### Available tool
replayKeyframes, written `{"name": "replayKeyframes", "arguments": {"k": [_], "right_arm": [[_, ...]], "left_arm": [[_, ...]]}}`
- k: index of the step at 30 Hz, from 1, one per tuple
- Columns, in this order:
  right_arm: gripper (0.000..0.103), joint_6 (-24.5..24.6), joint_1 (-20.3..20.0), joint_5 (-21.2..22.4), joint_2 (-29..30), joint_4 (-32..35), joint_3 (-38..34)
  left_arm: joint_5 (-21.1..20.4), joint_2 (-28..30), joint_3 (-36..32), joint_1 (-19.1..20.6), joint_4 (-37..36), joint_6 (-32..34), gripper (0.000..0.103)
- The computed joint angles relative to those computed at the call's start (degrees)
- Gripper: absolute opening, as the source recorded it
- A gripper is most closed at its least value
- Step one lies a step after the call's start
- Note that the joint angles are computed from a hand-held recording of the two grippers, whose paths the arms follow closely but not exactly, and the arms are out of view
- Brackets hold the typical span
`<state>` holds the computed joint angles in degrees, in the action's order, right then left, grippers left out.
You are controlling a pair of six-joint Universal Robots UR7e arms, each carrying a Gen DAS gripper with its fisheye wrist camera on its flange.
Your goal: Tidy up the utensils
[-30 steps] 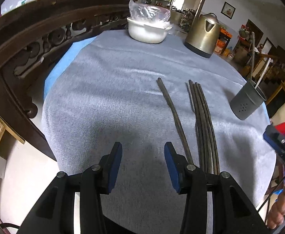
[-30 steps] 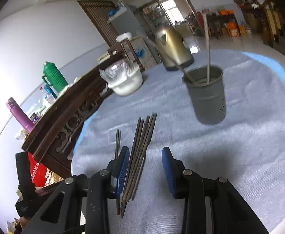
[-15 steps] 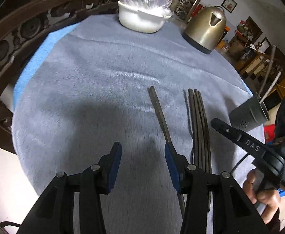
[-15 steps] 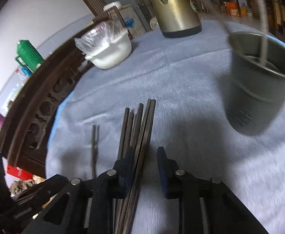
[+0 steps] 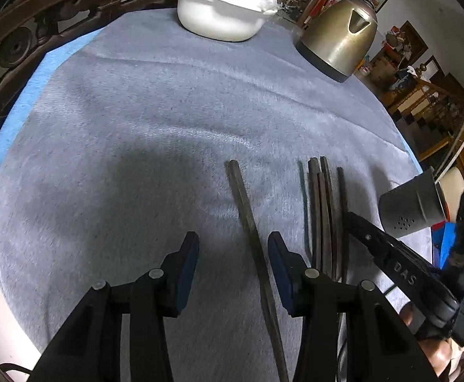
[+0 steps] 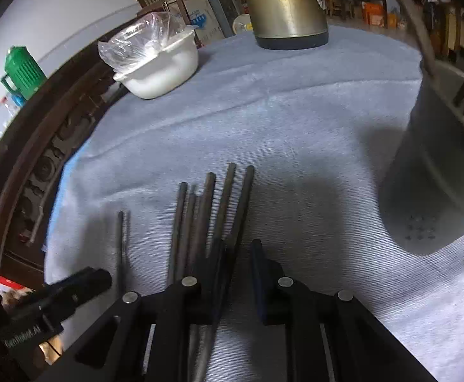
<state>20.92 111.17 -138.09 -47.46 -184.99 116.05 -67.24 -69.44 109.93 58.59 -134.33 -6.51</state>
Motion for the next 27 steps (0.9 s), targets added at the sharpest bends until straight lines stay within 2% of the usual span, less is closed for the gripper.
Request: {"name": "replayKeyframes", "arguments": {"k": [5, 8, 13, 15, 16, 17, 18, 19, 24, 27], "right_arm": [[0.018, 2.0, -0.6, -0.4, -1.3, 1.9, -0.1], [0.019, 5.2, -1.8, 1.3, -2.3, 4.4, -1.0], [0.02, 7.7, -2.9, 0.8, -1.9, 10.7, -4.9], [0.02, 7.6, -2.8, -0.2, -1.1, 13.0, -6.9], [0.02, 7.2, -2.9, -0.8, -0.6, 13.1, -7.5], [0.018, 6.3, -2.7, -1.9, 0.0, 13.8, -8.4], [0.009, 5.7, -2.6, -2.7, 0.3, 14.2, -8.7], [0.009, 4.8, -2.5, -3.3, 0.6, 14.4, -9.1], [0.006, 1.9, -2.3, -0.8, -0.7, 8.3, -5.9], [0.006, -2.6, -0.8, 0.2, -1.4, 1.2, -3.5]], "left_arm": [[0.6, 1.8, -1.6, 0.0, 0.5, 0.3, 0.046], [1.1, 3.1, -2.8, -0.1, 0.9, 0.5, 0.045], [1.5, 5.5, -6.0, 0.1, 3.4, -0.3, 0.03], [1.2, 6.6, -7.4, 0.2, 4.2, -0.4, 0.018], [0.8, 7.1, -8.0, 0.4, 4.6, -0.5, 0.015], [0.8, 7.4, -8.3, 0.4, 4.6, -0.5, 0.011], [0.9, 7.7, -8.5, 0.4, 4.5, -0.3, 0.01], [1.2, 8.0, -8.7, 0.3, 4.4, -0.1, 0.01], [2.5, 7.2, -6.6, -0.9, 0.7, 0.8, 0.007], [2.0, 5.1, -4.7, -1.9, -2.3, 1.1, 0.007]]}}
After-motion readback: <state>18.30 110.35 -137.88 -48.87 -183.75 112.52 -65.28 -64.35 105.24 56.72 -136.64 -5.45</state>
